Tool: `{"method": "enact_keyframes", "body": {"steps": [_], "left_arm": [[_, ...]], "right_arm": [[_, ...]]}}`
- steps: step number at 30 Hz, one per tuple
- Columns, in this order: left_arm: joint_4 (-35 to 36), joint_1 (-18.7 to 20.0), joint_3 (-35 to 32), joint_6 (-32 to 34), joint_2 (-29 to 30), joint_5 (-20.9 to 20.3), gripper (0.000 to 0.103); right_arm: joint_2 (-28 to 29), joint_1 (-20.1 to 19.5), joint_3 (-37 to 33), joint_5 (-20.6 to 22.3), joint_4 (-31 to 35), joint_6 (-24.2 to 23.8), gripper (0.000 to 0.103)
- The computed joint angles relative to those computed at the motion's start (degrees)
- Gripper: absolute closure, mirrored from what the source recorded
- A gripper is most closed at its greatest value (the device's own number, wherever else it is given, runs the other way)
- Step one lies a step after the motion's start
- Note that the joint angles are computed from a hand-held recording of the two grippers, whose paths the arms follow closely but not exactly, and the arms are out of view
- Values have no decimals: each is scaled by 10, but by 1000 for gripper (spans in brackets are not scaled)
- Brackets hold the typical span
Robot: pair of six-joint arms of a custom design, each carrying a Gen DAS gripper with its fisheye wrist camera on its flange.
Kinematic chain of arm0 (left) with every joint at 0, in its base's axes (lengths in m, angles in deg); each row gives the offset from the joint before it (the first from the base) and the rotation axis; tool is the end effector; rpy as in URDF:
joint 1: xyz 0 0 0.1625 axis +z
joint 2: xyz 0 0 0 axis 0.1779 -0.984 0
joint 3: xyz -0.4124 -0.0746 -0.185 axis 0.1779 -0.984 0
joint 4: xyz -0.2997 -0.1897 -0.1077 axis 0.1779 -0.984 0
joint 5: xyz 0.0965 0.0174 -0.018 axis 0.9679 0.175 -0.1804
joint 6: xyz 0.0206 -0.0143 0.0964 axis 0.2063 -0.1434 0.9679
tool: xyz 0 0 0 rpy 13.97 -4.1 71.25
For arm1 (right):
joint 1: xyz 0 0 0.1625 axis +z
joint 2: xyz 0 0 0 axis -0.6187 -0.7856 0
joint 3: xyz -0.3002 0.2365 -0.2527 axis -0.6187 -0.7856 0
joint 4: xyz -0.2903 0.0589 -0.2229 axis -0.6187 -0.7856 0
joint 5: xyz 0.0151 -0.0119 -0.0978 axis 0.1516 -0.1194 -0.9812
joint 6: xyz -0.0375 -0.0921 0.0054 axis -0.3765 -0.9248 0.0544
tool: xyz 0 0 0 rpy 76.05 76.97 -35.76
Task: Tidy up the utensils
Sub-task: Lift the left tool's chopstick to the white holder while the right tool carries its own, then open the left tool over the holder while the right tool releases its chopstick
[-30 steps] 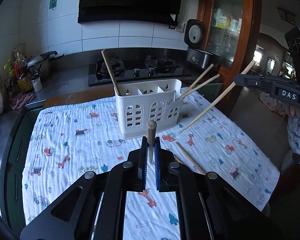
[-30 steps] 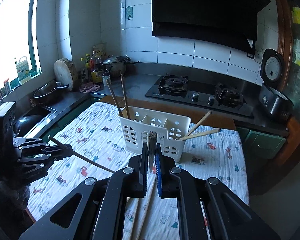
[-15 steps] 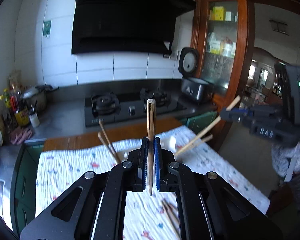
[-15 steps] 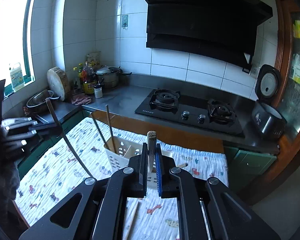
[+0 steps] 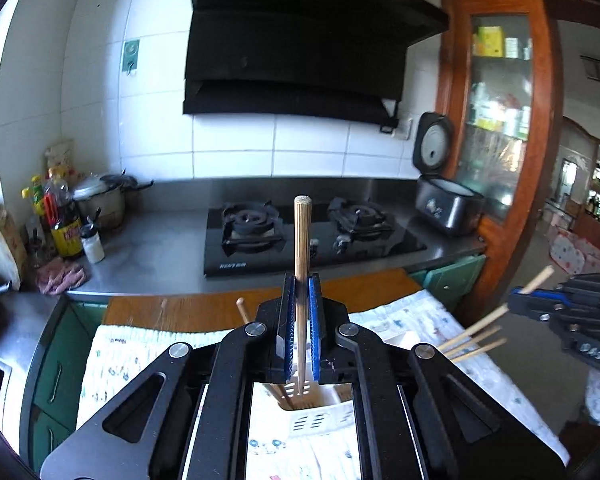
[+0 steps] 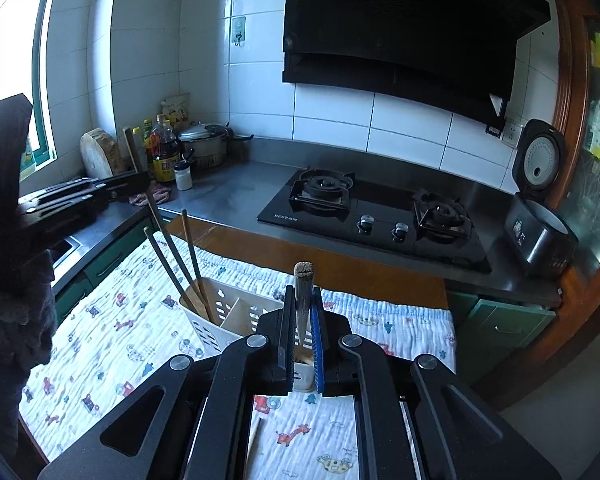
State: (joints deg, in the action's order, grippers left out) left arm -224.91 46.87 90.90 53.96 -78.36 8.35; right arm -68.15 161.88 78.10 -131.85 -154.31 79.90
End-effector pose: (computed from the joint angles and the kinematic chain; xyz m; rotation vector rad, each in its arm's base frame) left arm -0.2416 -0.6780 0.3576 1.1719 2.4056 -1.0684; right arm 0.4325 -0.5618 0.1880 0.3137 -2.1110 1.0618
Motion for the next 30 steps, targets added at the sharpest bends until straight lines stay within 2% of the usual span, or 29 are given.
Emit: {"method": "enact_keyframes", "body": {"steps": [11, 25, 28, 30], "left_arm": [[29, 31, -3, -5, 24, 11, 98], [38, 35, 12, -14, 19, 25, 96], [39, 34, 14, -17, 16, 22, 92], [33, 34, 19, -16, 12, 22, 78]], "right_arm": [[7, -33, 10, 24, 30, 38, 96], [11, -44, 26, 38, 42, 71, 96], [10, -44, 29, 38, 38, 75, 95], [8, -43, 33, 39, 33, 75, 95]]}}
